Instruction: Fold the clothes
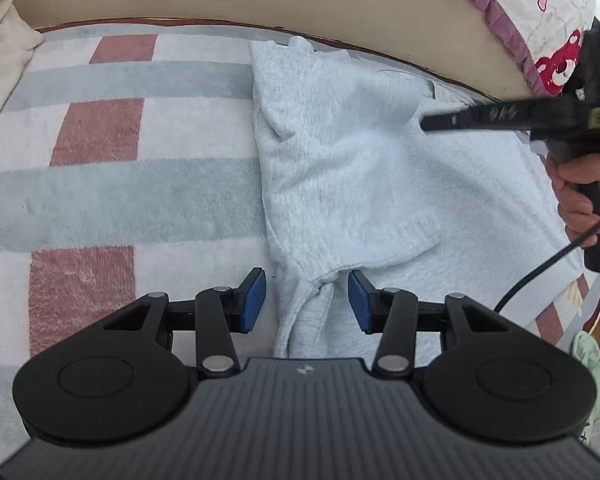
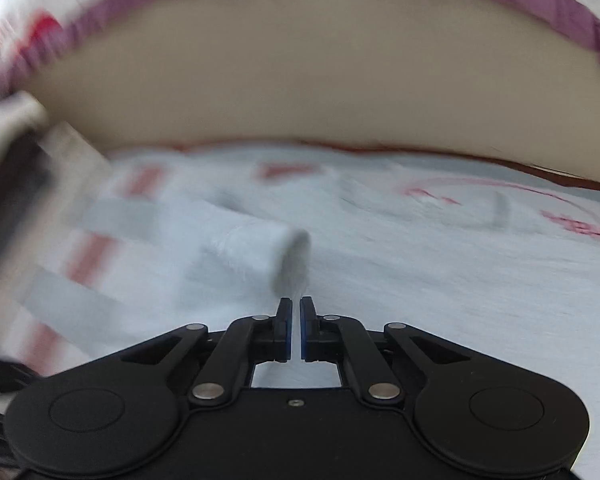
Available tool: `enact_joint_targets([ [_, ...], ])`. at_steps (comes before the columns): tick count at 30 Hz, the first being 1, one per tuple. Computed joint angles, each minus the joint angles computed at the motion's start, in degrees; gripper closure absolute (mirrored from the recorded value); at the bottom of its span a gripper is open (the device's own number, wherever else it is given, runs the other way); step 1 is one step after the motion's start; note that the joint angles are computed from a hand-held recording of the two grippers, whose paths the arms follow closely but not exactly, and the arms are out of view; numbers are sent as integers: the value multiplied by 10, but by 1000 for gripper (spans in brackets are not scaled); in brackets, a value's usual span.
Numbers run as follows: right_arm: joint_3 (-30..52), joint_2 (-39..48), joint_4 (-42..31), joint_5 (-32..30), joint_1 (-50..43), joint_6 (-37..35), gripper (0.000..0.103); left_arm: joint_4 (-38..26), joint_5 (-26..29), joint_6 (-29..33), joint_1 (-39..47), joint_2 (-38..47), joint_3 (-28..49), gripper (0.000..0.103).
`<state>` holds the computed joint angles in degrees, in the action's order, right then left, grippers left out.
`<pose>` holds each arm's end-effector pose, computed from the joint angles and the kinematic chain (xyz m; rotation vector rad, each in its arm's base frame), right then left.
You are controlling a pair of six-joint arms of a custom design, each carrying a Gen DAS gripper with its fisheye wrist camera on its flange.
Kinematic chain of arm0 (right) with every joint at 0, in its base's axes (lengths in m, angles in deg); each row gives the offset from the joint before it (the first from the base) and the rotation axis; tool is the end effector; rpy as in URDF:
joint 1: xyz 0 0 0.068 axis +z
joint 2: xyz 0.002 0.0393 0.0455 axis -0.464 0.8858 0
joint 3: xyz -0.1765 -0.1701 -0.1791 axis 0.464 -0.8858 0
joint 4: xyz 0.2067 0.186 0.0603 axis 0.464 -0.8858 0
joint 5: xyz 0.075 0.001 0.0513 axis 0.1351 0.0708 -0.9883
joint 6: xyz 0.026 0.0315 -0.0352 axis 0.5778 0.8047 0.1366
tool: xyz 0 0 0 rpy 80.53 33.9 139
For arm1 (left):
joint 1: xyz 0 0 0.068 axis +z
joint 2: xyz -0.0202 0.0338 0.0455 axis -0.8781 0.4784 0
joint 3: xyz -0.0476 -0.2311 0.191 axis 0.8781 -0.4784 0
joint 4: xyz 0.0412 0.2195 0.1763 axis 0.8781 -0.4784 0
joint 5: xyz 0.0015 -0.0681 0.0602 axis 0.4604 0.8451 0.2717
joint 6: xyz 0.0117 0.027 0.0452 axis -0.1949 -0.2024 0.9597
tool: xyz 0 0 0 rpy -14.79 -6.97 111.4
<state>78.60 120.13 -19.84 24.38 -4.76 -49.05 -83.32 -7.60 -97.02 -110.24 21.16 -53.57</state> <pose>0.2679 0.1145 0.1864 -0.2834 2.4952 0.2874 0.1182 -0.1239 0.1285 -0.0570 2.5151 -0.4647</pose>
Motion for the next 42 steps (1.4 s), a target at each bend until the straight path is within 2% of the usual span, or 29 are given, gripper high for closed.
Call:
enact_joint_targets([
  [2, 24, 24, -46, 34, -4, 5, 90, -7, 6, -3, 3, -3, 2, 58],
  [3, 25, 21, -45, 37, -9, 21, 89, -9, 9, -5, 6, -5, 2, 58],
  [5, 19, 6, -9, -1, -24, 29, 87, 6, 25, -5, 24, -14, -9, 58],
  [7, 34, 7, 23, -44, -27, 12, 58, 24, 24, -4, 36, -27, -20, 58],
  [9, 73, 34, 36, -89, -23, -14, 45, 52, 16, 5, 45, -37, -32, 58],
  [11, 154, 103, -6, -155, -20, -42, 38, 79, 9, 9, 49, -43, -42, 58],
  [12, 208, 150, -46, -182, -18, -47, 37, 93, 7, 11, 51, -44, -47, 58],
  [15, 326, 259, -118, -183, -5, 0, 37, 136, 7, 10, 49, -36, -61, 58],
  [17, 364, 295, -138, -185, -2, 37, 37, 161, -5, 10, 39, -22, -67, 58],
  [18, 395, 320, -179, -194, -1, 40, 38, 170, -11, 11, 34, -16, -69, 58],
  [20, 424, 344, -215, -193, 6, 51, 48, 182, -16, 17, 30, -6, -68, 58],
  [21, 421, 343, -199, -205, 8, 39, 86, 186, -18, 20, 28, -2, -68, 58],
  [24, 398, 324, -147, -262, 10, 21, 89, 211, -18, 21, 30, 0, -75, 58],
  [26, 375, 320, -89, -320, 4, 55, 90, 232, -5, 24, 43, 9, -79, 58],
  [27, 371, 322, -67, -319, 3, 82, 90, 241, -3, 24, 46, 15, -80, 58],
  [30, 359, 330, -2, -311, 0, 160, 86, 245, -7, 24, 45, 40, -75, 58],
  [32, 342, 314, 17, -272, -4, 168, 86, 235, -16, 22, 39, 43, -71, 58],
  [34, 320, 283, 12, -229, -5, 149, 80, 218, -22, 22, 38, 35, -67, 58],
  [35, 299, 265, 19, -229, -11, 148, 77, 202, -25, 21, 39, 30, -62, 58],
  [37, 257, 228, 28, -228, -24, 144, 54, 156, -37, 13, 43, 31, -43, 58],
  [39, 192, 177, 42, -225, -38, 122, 51, 108, -82, -4, 32, 41, -25, 58],
  [41, 165, 167, 44, -218, -53, 84, 49, 67, -118, -23, 25, 52, -9, 58],
  [42, 152, 164, 45, -208, -56, 70, 47, 77, -102, -27, 39, 37, -19, 58],
])
